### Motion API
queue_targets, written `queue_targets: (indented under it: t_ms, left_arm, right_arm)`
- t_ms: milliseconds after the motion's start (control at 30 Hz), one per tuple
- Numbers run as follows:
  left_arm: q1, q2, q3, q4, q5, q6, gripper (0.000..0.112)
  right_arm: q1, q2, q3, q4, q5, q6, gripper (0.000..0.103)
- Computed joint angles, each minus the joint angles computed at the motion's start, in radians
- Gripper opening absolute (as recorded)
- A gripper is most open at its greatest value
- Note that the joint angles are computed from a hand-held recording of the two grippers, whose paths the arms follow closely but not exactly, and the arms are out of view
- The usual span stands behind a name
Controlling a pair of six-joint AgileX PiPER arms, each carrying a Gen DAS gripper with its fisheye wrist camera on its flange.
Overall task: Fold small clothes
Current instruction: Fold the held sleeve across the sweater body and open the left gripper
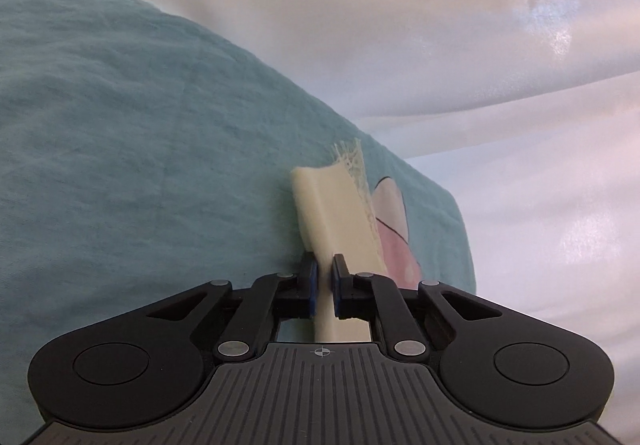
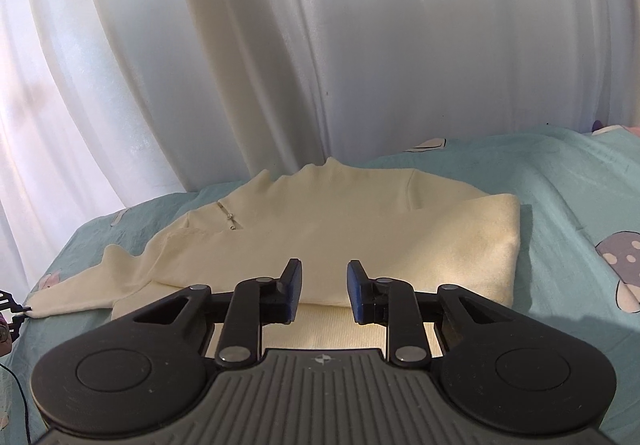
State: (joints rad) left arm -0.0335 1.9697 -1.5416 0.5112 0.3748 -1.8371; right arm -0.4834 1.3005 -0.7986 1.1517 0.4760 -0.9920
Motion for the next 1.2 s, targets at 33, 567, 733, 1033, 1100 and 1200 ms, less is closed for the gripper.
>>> queue_targets:
  t_ms: [33, 567, 733, 1033, 1100, 1200]
  left_arm:
    - [0.001, -0.008, 0.016, 0.013, -0.014, -0.031, 0.009]
    - [-0.621, 0.091, -0.343, 0.185, -0.012, 0.575, 0.04]
    - [-0.758, 0.159, -0.328, 0.457, 0.251, 0.225, 0.066]
    - [-0.738, 0.127, -0.153, 0.558, 0.354, -0.124, 0.077]
    - [-0.745, 0.124, -0.151, 0.548, 0.361, -0.094, 0.078]
    - [-0.739, 0.16, -0.207, 0.511, 0.365, -0.021, 0.083]
  right_arm:
    - [0.0, 0.0, 0.001, 0.003, -0.002, -0.004, 0.023]
    - [0.006, 0.075, -0.059, 0.054, 0.09, -0.004, 0.02]
    - [0.051, 0.255, -0.226, 0.025, 0.237, 0.095, 0.022]
    - [0.208, 0.621, -0.61, -0.064, 0.312, 0.416, 0.034]
    - [0.231, 0.636, -0.638, -0.072, 0.301, 0.429, 0.034]
    - [0.271, 0.656, -0.695, -0.139, 0.298, 0.475, 0.023]
